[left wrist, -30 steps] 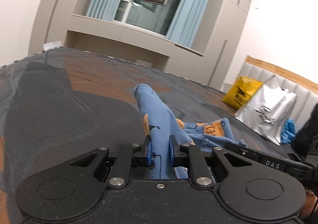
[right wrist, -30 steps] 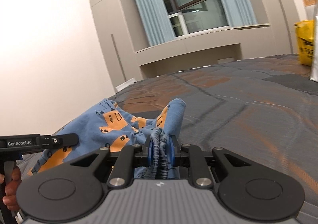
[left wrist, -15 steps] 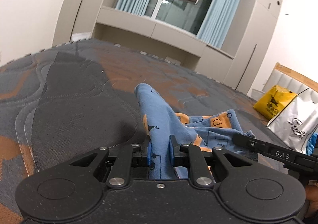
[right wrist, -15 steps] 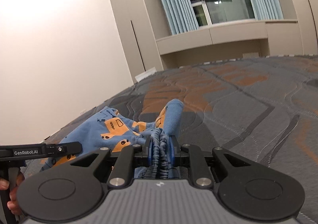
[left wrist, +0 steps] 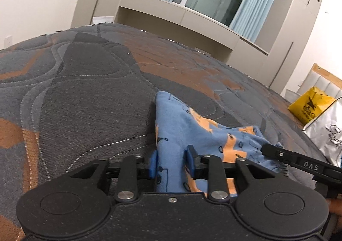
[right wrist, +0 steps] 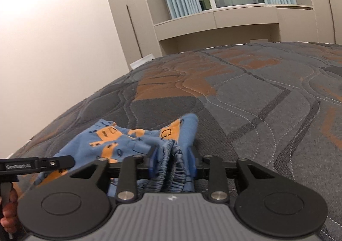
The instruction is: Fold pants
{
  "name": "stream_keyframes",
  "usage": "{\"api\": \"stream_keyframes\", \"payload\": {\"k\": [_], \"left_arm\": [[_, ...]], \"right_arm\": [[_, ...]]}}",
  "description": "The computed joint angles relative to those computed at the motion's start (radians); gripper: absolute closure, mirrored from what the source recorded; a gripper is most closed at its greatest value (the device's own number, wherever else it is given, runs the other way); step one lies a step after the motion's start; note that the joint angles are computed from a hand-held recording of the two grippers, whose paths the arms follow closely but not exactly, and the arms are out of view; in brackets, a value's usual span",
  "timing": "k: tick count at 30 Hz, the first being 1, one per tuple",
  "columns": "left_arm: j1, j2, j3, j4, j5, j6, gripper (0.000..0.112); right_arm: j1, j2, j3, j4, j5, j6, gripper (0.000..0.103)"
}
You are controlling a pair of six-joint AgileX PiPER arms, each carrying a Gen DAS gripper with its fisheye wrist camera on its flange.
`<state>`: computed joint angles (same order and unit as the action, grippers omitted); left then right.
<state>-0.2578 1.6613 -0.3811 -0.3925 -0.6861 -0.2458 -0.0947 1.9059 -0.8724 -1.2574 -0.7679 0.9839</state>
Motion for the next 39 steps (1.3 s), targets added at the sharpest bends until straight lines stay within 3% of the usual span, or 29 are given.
{"api": "stream_keyframes", "payload": {"k": [2, 7, 9, 13, 15, 17, 24, 30, 36, 39], "left_arm": [[-0.02, 0.0, 0.005, -0.046, -0.005, 0.021, 0.07], [-0.044, -0.006, 0.003, -0.142, 0.007, 0.071, 0.043], [-0.054, -0.004, 0.004, -0.166, -0.002, 0.088, 0.039], [-0.077, 0.0, -0.003, -0.226, -0.004, 0.141, 0.018], [-0.092, -0.004, 0.002, -0.252, -0.021, 0.16, 0.015], [-0.094, -0.003, 0.003, -0.254, -0.024, 0.16, 0.01], [-0.117, -0.005, -0.024, -0.351, 0.014, 0.252, 0.01], [-0.207, -0.078, 0.025, -0.485, -0.059, 0.298, 0.01], [-0.345, -0.167, 0.047, -0.728, -0.075, 0.461, 0.01], [-0.452, -0.212, 0.064, -0.86, -0.121, 0.536, 0.01]], "right_arm": [[-0.002, 0.005, -0.005, -0.001, 0.006, 0.014, 0.055], [0.004, 0.002, -0.002, 0.04, 0.041, 0.013, 0.025], [-0.001, 0.004, 0.003, 0.055, 0.042, 0.009, 0.017], [-0.021, 0.011, 0.017, 0.07, 0.01, 0.004, 0.004], [-0.03, 0.011, 0.027, 0.082, -0.006, -0.005, 0.0], [-0.034, 0.008, 0.035, 0.092, -0.013, -0.01, 0.0], [-0.043, 0.011, 0.044, 0.088, -0.028, 0.005, 0.0], [-0.062, 0.005, 0.086, 0.127, -0.099, -0.066, 0.0], [-0.103, -0.063, 0.208, 0.217, -0.198, -0.164, 0.0], [-0.163, -0.142, 0.292, 0.164, -0.276, -0.17, 0.0]]}}
